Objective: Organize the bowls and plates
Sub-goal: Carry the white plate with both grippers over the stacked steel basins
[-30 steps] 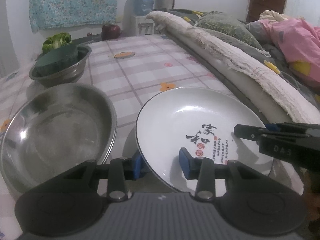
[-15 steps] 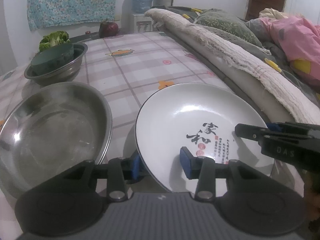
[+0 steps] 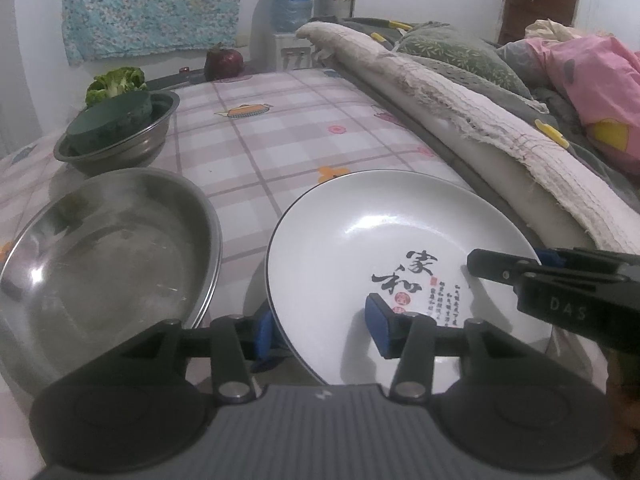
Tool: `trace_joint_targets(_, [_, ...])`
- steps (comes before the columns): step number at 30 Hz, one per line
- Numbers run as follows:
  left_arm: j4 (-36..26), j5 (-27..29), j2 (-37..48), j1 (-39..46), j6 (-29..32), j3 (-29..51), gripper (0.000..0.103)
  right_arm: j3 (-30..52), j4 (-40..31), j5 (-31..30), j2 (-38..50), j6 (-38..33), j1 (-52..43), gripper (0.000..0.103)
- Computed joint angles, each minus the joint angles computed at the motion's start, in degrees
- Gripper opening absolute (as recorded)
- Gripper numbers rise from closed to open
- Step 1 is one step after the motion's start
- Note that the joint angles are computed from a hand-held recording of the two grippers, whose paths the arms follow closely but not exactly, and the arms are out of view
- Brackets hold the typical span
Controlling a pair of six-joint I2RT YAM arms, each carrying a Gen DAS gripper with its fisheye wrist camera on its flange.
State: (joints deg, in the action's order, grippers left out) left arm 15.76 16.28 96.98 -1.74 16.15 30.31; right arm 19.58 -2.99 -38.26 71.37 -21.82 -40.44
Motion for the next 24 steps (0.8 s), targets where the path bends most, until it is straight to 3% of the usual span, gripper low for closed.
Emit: trace_joint_targets(24, [-1.02,1.08,-2.7,0.29,0.12,-0.84,0.048,1.43,-1.61,-0.06,-1.3,0.96,-0.61,0.032])
